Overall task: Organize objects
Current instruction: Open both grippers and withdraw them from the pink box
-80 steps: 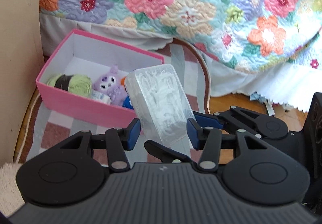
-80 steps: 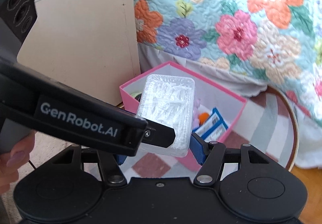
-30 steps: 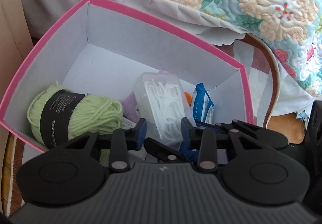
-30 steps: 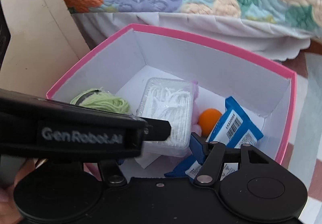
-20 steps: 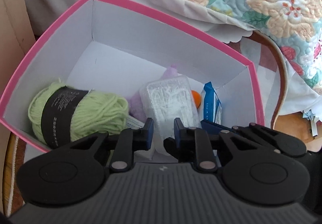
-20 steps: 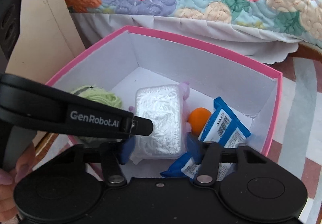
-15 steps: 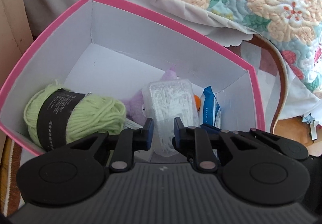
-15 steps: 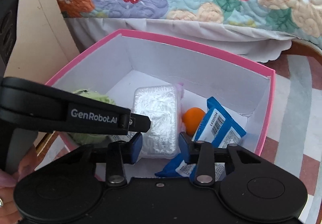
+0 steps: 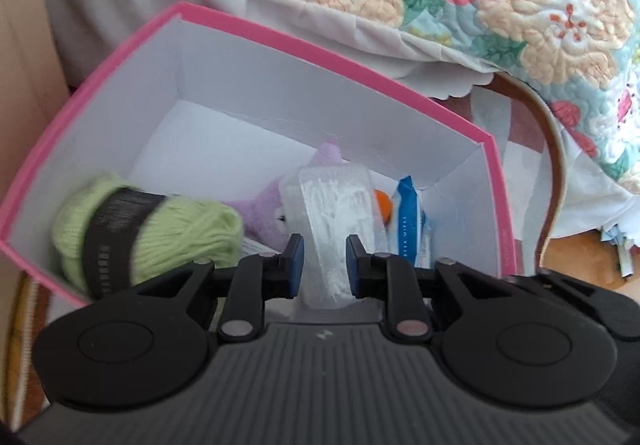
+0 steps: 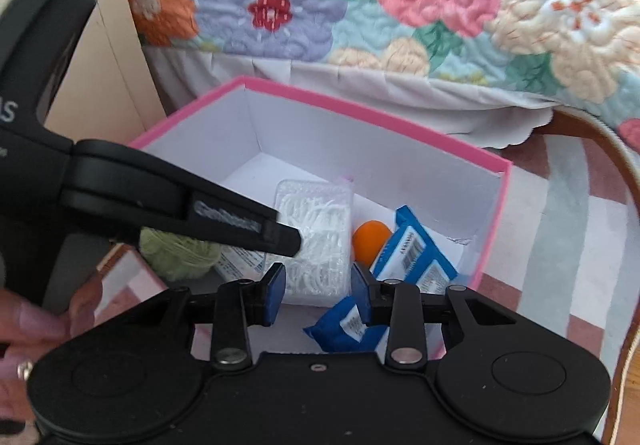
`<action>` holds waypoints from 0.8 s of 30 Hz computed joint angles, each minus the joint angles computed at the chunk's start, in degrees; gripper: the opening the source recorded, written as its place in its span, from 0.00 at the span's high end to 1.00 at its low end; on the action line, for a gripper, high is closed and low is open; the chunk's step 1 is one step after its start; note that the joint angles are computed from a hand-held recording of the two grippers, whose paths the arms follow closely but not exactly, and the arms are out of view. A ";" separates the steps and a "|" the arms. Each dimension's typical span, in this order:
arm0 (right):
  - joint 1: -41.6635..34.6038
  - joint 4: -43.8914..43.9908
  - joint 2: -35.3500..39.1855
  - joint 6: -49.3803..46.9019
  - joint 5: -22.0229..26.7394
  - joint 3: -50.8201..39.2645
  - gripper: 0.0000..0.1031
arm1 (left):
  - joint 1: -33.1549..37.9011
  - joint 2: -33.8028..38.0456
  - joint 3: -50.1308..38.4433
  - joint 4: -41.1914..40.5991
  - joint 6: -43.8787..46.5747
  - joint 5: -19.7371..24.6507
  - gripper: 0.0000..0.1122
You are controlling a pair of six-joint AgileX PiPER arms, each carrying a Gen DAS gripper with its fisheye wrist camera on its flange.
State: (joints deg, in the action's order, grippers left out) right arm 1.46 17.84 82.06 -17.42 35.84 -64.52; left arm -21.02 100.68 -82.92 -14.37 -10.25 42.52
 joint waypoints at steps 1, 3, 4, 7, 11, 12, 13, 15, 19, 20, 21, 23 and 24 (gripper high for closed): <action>-0.06 -0.31 -0.84 0.47 0.54 0.06 0.61 | -0.41 -0.71 -0.14 2.09 -1.53 0.59 0.82; -0.14 -0.98 -2.48 1.35 1.67 0.03 0.60 | -0.44 -1.90 -0.28 2.69 -2.15 2.19 0.82; -0.14 -1.16 -3.33 1.74 2.20 0.10 0.60 | -0.54 -2.45 -0.48 3.16 -2.57 3.20 0.82; -0.62 -1.07 -5.73 2.58 4.50 -0.24 0.59 | -1.67 -4.28 -0.89 5.78 -4.22 5.89 0.82; -0.91 -1.98 -9.18 4.04 7.24 -0.52 0.58 | -2.71 -6.01 -0.90 6.25 -5.53 10.12 0.81; -0.88 -2.44 -9.98 4.57 7.84 -0.52 0.58 | -3.11 -6.65 -0.76 6.95 -6.19 10.73 0.81; -1.14 -2.67 -10.69 4.88 8.75 -0.74 0.57 | -3.65 -7.39 -0.71 8.06 -6.98 11.31 0.81; -1.86 -2.80 -12.00 5.03 10.51 -1.21 0.57 | -4.49 -8.89 -0.88 9.65 -8.12 12.36 0.81; -4.72 -1.78 -13.81 3.44 14.86 -2.40 0.57 | -7.95 -12.32 -1.29 14.16 -9.86 14.26 0.77; -5.61 -1.26 -14.27 3.31 15.84 -2.67 0.57 | -8.95 -13.10 -1.23 14.85 -10.20 14.75 0.75; -6.39 -0.74 -14.87 3.15 16.79 -2.88 0.57 | -9.62 -13.89 -1.19 14.56 -10.20 15.47 0.75; -7.75 -0.18 -16.38 3.00 18.82 -3.47 0.56 | -11.17 -15.26 -1.46 14.78 -10.61 17.46 0.74; -7.94 -0.49 -17.18 3.21 19.59 -3.70 0.54 | -12.36 -15.92 -1.89 16.05 -11.62 19.06 0.74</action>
State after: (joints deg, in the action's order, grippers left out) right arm -6.48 17.35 64.88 -14.20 55.43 -68.22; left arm -33.38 84.76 -84.81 1.68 -21.86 61.58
